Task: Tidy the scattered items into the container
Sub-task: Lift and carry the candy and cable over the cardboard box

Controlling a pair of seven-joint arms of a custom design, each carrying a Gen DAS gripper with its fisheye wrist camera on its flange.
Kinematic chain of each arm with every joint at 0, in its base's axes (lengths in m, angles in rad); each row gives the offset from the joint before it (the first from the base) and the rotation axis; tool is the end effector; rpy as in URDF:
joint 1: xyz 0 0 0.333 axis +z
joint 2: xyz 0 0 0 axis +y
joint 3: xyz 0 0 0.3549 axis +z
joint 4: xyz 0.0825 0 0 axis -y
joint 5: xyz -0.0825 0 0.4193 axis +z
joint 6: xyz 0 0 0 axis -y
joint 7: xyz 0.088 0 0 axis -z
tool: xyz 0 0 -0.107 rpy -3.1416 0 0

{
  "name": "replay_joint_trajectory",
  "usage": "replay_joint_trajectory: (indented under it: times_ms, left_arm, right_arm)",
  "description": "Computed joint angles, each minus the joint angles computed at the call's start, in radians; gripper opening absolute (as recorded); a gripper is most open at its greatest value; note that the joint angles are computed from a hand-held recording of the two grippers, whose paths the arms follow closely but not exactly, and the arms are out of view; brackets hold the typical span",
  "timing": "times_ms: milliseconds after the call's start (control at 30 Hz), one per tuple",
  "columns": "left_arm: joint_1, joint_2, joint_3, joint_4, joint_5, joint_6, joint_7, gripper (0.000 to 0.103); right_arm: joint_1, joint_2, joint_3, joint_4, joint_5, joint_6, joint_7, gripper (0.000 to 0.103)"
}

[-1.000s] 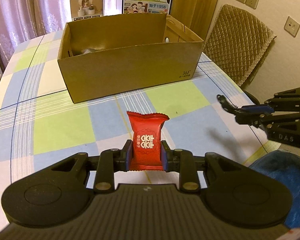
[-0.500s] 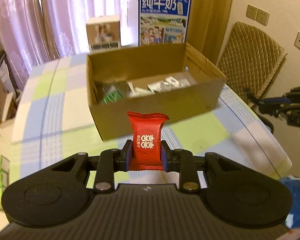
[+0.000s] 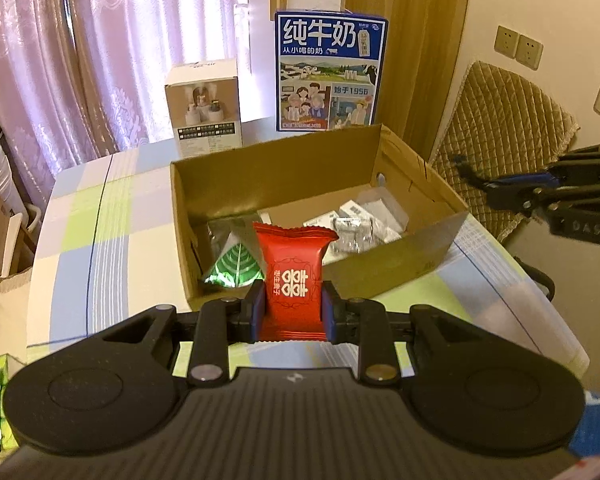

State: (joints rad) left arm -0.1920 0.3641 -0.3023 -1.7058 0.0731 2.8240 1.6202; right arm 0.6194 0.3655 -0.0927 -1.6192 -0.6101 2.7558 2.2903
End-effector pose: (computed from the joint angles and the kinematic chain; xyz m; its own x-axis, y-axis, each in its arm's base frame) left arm 0.6697 -0.3290 0.4999 -0.5184 -0.8551 0.0070 -0.6149 0.3670 -0.6980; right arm 0.6355 0.4094 0.5198 0.2702 -0.9604 0.0677 -0.6098 -0.2251 -0.7599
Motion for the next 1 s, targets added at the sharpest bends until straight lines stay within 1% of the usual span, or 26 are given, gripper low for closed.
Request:
replay_joint_trajectory:
  times_ms: [133, 533, 700, 1000]
  left_arm:
    - [-0.012, 0.052, 0.005, 0.075, 0.011, -0.028, -0.002, 0.024]
    - [-0.055, 0.21, 0.029, 0.287, 0.043, -0.124, -0.048, 0.024]
    - [-0.067, 0.262, 0.032, 0.358, 0.052, -0.15, -0.05, 0.024]
    - [-0.077, 0.326, 0.032, 0.443, 0.047, -0.183, -0.039, 0.024]
  right_arm:
    - [-0.016, 0.056, 0.012, 0.07, 0.057, -0.018, -0.047, 0.011]
    - [-0.029, 0.187, -0.014, 0.234, 0.217, -0.074, -0.1, 0.011]
    - [-0.03, 0.22, -0.022, 0.272, 0.254, -0.081, -0.127, 0.011]
    - [-0.035, 0.267, -0.029, 0.325, 0.301, -0.094, -0.171, 0.011]
